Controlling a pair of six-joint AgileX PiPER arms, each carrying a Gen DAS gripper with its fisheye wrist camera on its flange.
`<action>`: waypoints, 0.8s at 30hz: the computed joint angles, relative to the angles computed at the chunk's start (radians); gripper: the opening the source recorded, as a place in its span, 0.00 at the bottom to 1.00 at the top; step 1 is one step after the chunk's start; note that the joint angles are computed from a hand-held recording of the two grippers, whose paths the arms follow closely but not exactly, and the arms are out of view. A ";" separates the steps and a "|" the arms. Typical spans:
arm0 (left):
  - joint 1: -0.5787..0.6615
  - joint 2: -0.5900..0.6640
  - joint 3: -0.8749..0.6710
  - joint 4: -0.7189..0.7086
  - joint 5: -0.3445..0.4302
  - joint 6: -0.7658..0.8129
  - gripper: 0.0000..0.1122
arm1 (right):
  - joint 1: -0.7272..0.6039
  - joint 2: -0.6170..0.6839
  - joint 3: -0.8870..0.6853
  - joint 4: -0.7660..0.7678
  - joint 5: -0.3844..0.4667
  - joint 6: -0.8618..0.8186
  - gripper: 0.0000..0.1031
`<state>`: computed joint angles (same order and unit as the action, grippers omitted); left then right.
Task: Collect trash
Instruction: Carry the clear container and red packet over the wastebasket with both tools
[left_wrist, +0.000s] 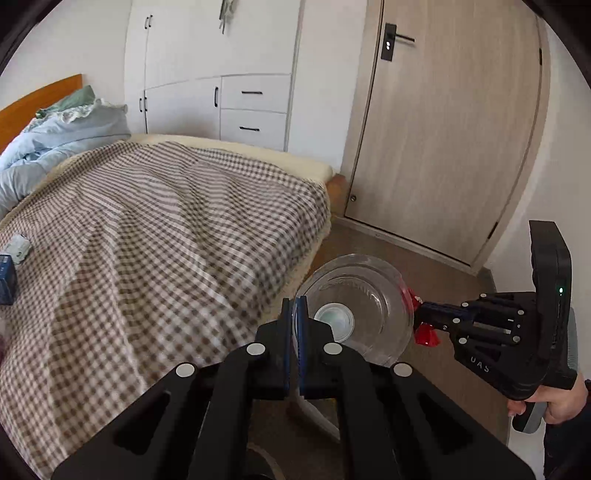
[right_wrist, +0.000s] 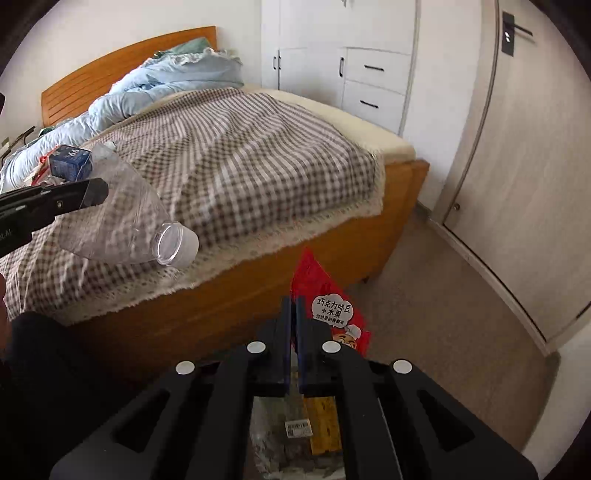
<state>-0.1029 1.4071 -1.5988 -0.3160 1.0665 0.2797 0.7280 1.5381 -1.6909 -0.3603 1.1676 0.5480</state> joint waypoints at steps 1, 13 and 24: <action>-0.048 0.015 0.012 0.039 -0.008 -0.045 0.00 | -0.030 -0.022 0.062 0.035 -0.026 0.002 0.02; -0.279 0.270 0.123 0.108 -0.024 -0.192 0.00 | -0.292 -0.117 0.655 0.368 -0.300 -0.023 0.03; -0.342 0.449 0.092 0.103 -0.057 -0.101 0.00 | -0.354 -0.170 0.765 0.296 -0.304 0.054 0.27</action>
